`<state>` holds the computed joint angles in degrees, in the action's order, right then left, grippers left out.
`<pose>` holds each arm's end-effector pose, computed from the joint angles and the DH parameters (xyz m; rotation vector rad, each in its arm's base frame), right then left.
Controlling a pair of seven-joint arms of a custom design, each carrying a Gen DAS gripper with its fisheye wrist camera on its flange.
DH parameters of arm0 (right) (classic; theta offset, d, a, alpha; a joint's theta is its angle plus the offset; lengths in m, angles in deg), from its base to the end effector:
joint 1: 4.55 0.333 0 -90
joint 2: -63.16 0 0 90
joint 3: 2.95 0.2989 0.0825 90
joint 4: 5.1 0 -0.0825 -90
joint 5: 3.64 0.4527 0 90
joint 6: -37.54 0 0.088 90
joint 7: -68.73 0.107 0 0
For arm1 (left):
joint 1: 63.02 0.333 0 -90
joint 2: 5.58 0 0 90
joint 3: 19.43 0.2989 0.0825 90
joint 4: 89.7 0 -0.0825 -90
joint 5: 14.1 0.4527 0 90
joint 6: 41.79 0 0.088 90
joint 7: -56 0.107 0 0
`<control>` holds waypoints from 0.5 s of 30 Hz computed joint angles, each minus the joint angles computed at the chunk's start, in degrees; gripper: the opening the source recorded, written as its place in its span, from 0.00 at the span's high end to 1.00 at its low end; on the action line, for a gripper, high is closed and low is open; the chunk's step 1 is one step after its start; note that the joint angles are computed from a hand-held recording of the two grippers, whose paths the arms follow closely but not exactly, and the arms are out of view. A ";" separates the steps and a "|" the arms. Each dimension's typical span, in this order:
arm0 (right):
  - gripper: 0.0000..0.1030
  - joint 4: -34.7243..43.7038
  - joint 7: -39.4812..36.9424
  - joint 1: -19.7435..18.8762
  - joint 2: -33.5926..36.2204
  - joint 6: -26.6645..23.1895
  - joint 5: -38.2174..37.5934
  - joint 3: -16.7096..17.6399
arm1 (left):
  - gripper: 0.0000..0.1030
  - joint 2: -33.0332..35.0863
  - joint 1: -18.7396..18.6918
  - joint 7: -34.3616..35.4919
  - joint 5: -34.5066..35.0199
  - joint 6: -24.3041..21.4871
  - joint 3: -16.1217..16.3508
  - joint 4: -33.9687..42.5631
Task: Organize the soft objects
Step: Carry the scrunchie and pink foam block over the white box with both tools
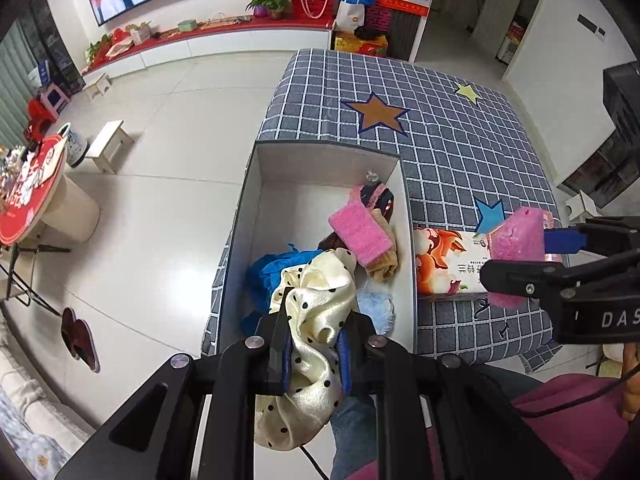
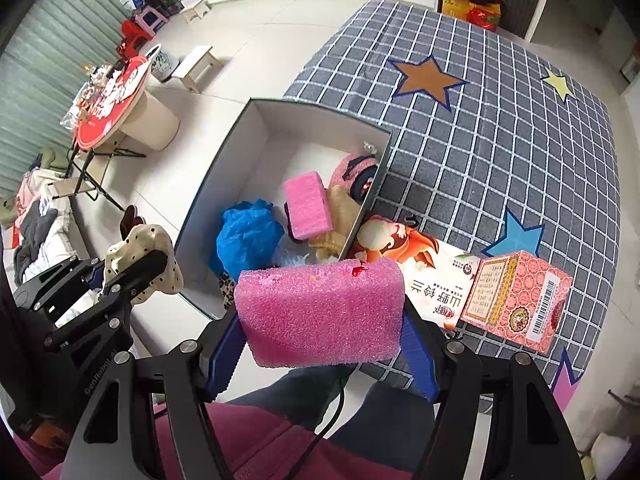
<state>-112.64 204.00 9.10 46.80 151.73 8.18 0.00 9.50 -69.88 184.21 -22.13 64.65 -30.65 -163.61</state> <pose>0.5438 0.1789 0.6530 -1.3265 2.3578 0.1169 0.6901 -0.2165 0.6193 -0.9039 2.8140 -0.4956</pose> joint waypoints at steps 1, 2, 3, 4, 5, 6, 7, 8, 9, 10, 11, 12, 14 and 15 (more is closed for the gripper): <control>0.31 0.48 -0.17 0.00 0.42 -0.52 0.03 -0.09 | 0.81 0.19 -0.03 -0.28 0.10 0.17 0.05 0.21; 0.31 0.86 -0.25 -0.07 0.62 -0.85 -0.24 -0.09 | 0.81 0.61 0.01 -0.41 -0.01 0.15 0.06 0.85; 0.31 1.17 -0.38 -0.15 0.78 -0.97 -0.55 -0.10 | 0.81 1.05 0.04 -0.71 -0.20 0.12 0.05 1.49; 0.31 1.69 -0.64 -0.23 1.11 -1.02 -0.92 -0.10 | 0.81 1.37 0.02 -0.87 -0.14 0.05 0.04 1.91; 0.31 2.01 -0.88 -0.25 1.36 -1.14 -1.03 -0.12 | 0.81 1.76 0.03 -0.92 -0.07 -0.24 0.04 2.42; 0.31 2.46 -1.25 -0.23 1.76 -1.35 -0.96 -0.17 | 0.81 1.98 0.00 -1.03 0.00 -0.48 0.00 2.69; 0.31 2.87 -1.58 -0.21 2.16 -1.61 -0.81 -0.23 | 0.81 2.30 -0.06 -1.21 0.13 -0.63 -0.01 3.07; 0.31 3.12 -1.79 -0.25 2.40 -1.76 -0.74 -0.30 | 0.81 2.58 -0.09 -1.39 0.18 -0.63 -0.02 3.43; 0.31 3.46 -1.99 -0.33 2.70 -1.89 -0.75 -0.37 | 0.81 2.78 -0.08 -1.67 0.13 -0.61 -0.04 3.71; 0.31 3.81 -2.13 -0.43 2.96 -1.99 -0.85 -0.42 | 0.81 3.07 -0.06 -1.88 0.09 -0.75 -0.04 4.12; 0.31 4.07 -2.26 -0.51 3.16 -2.09 -0.94 -0.44 | 0.81 3.44 -0.05 -2.17 0.09 -1.04 -0.03 4.64; 0.31 4.37 -2.35 -0.56 3.32 -2.24 -1.05 -0.43 | 0.81 4.01 -0.10 -2.58 0.18 -1.49 -0.02 5.40; 0.31 4.98 -2.77 -0.70 3.78 -2.51 -1.21 -0.51 | 0.81 5.19 -0.23 -3.48 0.46 -2.44 0.01 7.01; 0.31 5.21 -3.08 -0.75 4.01 -2.62 -1.14 -0.58 | 0.81 5.79 -0.31 -3.96 0.60 -2.88 0.01 7.81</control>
